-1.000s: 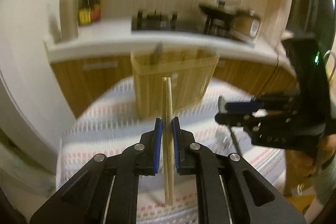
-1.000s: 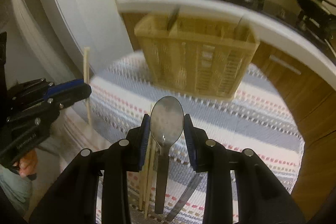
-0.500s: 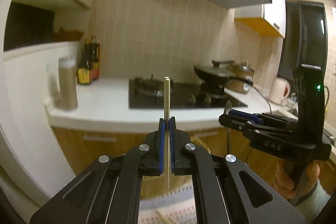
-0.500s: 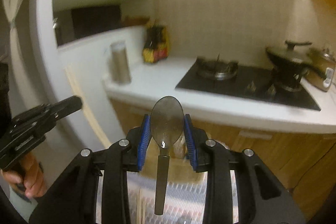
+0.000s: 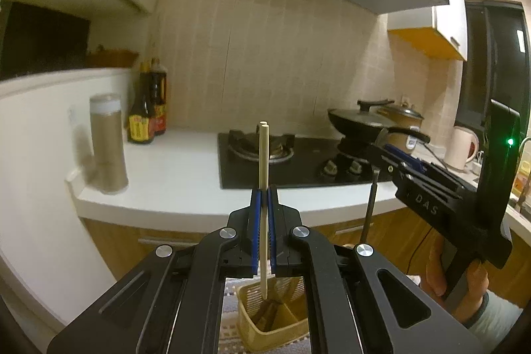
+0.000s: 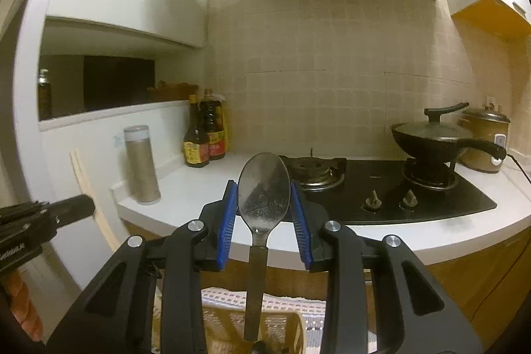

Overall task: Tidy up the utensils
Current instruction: 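Lower the chopsticks and dark spoon into the basket and open both tools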

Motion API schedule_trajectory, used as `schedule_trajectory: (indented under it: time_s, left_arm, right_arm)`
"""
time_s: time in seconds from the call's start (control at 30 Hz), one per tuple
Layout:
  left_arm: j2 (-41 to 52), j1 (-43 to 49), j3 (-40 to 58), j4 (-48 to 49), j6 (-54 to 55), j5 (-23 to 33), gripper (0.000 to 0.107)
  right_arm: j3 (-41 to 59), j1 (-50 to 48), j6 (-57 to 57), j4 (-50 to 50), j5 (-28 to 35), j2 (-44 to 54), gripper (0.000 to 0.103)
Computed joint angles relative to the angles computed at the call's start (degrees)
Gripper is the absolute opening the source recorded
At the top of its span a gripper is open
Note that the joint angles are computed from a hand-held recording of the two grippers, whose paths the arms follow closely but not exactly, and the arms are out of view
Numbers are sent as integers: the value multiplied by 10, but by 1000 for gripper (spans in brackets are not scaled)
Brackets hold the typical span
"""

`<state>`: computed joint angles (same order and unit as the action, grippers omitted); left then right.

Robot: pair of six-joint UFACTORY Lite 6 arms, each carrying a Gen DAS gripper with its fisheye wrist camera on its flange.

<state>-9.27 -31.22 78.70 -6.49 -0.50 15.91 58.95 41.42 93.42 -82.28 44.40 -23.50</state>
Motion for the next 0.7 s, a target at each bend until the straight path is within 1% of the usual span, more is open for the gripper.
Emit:
schedule_trajectory:
  time_s: [0.2, 0.27, 0.33, 0.47, 0.5, 0.6, 0.67, 0.7]
  left_arm:
    - [33, 12, -30, -111, 114, -34, 2]
    - [37, 9, -38, -109, 114, -40, 2]
    - [36, 2, -50, -69, 81, -50, 2]
    - [30, -2, -71, -80, 95, -61, 2]
    - [30, -1, -73, -98, 113, -62, 2]
    - [29, 4, -79, -198, 210, -53, 3]
    - [28, 13, -82, -271, 278, -37, 4]
    - [27, 15, -84, -292, 296, -31, 4]
  right_arm:
    - [-52, -51, 61, -46, -46, 20, 29]
    - [-67, -61, 77, -56, -54, 19, 29]
    - [-79, -63, 87, -64, -55, 13, 29]
    - [-92, -52, 85, -61, -45, 3, 29]
    - [-95, -49, 81, -57, -46, 0, 29]
    - [-108, -37, 72, -45, -37, -12, 30]
    - [-114, -30, 49, -21, -40, -25, 30]
    - [-115, -25, 36, -7, -37, -31, 30]
